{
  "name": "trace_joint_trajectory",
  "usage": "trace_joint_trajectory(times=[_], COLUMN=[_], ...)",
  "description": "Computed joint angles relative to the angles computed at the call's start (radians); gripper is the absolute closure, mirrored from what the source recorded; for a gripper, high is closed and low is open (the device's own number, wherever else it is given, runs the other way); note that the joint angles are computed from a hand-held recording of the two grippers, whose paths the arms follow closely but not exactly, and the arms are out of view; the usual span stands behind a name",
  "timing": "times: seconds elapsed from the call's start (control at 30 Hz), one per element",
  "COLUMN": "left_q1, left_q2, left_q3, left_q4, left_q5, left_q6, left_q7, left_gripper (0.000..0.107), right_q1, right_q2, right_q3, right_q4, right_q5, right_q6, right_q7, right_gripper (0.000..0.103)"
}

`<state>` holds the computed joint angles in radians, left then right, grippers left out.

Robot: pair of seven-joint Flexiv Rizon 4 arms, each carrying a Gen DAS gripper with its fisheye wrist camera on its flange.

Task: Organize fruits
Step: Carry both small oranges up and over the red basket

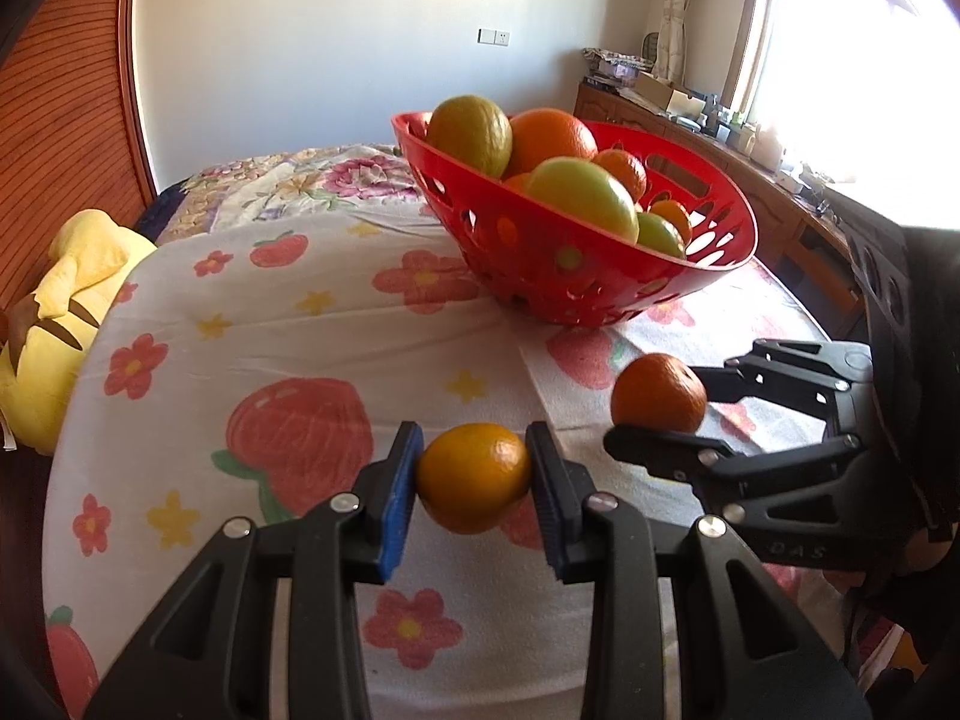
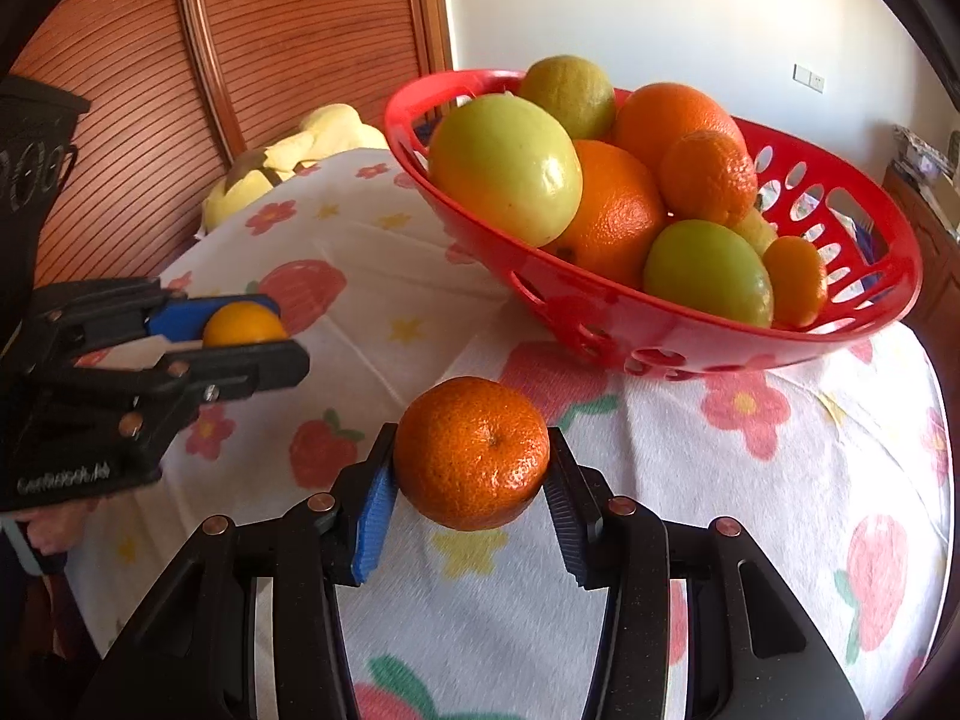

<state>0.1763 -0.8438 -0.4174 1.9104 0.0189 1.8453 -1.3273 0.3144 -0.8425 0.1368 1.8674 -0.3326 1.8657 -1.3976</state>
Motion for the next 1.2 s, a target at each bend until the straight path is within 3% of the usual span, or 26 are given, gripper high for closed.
trace_joint_trajectory(times=[0.63, 0.87, 1.2], left_q1=[0.044, 0.053, -0.001], left_q2=[0.083, 0.074, 0.023], left_q3=[-0.061, -0.098, -0.088], left_q4=[-0.001, -0.057, -0.189], left_q5=[0.083, 0.085, 0.021], left_q6=[0.055, 0.023, -0.041], left_q7=[-0.028, -0.004, 0.069], left_gripper=[0.073, 0.073, 0.073], right_q1=[0.000, -0.012, -0.036], right_q2=[0.119, 0.126, 0.077], right_q3=[-0.032, -0.050, -0.086], right_q4=[0.117, 0.082, -0.048], right_q5=[0.036, 0.047, 0.048], right_q6=[0.151, 0.139, 0.064], right_q7=[-0.049, -0.055, -0.034], right_gripper=[0.056, 0.056, 0.057])
